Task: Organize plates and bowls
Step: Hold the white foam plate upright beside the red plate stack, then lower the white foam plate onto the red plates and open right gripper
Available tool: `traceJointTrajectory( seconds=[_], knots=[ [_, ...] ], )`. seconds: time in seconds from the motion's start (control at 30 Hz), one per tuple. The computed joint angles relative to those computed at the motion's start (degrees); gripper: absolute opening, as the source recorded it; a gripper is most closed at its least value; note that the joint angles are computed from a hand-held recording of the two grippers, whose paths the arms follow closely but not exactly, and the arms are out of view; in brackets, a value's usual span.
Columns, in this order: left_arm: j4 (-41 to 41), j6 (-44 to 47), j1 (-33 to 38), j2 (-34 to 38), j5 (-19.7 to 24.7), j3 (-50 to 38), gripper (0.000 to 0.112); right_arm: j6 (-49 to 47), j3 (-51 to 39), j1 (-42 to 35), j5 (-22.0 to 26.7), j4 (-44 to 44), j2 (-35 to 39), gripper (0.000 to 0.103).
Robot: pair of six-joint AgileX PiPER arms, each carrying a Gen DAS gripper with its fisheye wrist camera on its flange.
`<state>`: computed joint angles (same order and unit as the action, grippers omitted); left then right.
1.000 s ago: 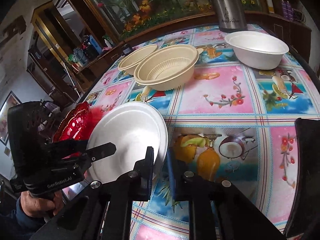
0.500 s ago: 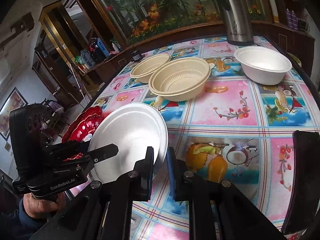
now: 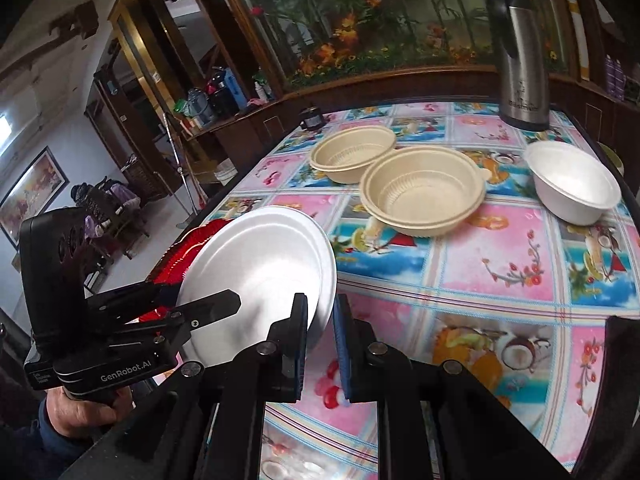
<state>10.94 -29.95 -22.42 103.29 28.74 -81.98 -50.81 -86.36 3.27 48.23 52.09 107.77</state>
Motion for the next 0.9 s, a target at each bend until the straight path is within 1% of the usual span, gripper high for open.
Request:
traceJointTrajectory(
  seconds=[0.27,0.47,0.67,0.8,0.9],
  knots=[
    [0.8,-2.0,6.3,-5.4,-2.5,7.3,0.038,4.5,-7.5,6.9,1.2,-3.0,3.9,0.015],
    [-0.3,-1.9,11.4,-8.0,-4.4,12.2,0.038,8.6,-14.5,12.3,2.2,-6.2,9.1,0.015],
    [-2.2,-0.9,15.7,-8.0,-6.5,15.5,0.038,13.1,-19.7,16.7,2.3,-10.6,13.9,0.015],
    [-3.3,-0.2,17.2,-6.9,-7.2,16.3,0.038,15.8,-22.8,18.8,2.1,-13.4,16.5,0.015],
    [-4.4,0.7,18.1,-5.9,-7.4,16.4,0.038,18.2,-26.0,19.6,3.4,-15.4,18.9,0.015]
  ],
)
